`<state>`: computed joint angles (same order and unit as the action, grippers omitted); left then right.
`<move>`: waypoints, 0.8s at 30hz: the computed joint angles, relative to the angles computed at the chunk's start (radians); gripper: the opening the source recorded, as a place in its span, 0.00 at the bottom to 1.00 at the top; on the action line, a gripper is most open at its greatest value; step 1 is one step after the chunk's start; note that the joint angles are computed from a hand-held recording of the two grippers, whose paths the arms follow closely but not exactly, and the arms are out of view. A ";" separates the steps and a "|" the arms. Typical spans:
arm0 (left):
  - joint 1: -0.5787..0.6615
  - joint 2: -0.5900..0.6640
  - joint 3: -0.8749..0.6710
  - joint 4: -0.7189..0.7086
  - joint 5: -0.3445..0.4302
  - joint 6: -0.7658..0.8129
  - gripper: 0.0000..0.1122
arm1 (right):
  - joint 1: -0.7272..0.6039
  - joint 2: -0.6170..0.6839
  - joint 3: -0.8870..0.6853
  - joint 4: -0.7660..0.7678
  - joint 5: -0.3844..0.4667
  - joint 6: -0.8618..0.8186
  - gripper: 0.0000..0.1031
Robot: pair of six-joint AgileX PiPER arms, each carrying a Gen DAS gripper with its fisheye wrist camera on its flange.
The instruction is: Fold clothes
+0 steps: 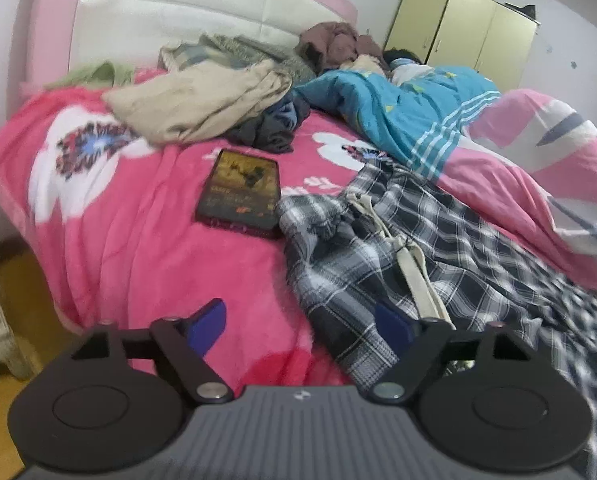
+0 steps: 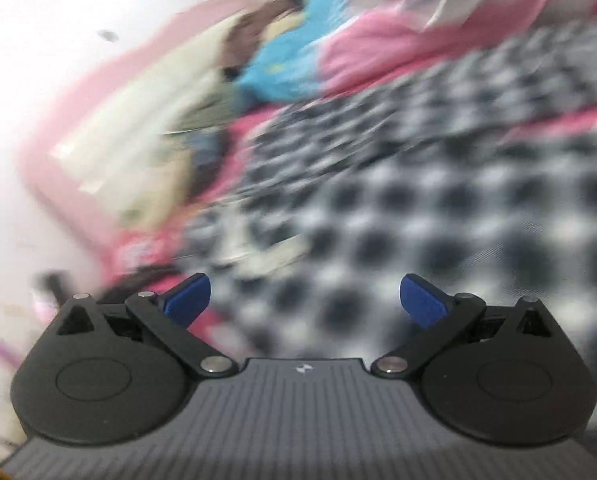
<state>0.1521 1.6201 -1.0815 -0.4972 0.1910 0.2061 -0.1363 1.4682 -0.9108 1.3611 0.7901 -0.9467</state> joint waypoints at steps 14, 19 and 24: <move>-0.005 0.017 -0.040 -0.039 0.095 0.019 0.26 | -0.209 0.055 0.300 0.174 0.224 0.157 0.53; -0.018 0.007 -0.036 0.056 0.082 -0.062 0.18 | -0.259 0.044 0.353 0.240 0.227 0.137 0.45; -0.021 -0.006 -0.027 0.092 0.080 -0.099 0.17 | -0.292 0.054 0.425 0.295 0.246 0.118 0.31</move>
<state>0.1308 1.6144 -1.1080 -0.4050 0.2706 0.1076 -0.4281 1.5222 -0.4856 1.6564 1.0362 -0.8286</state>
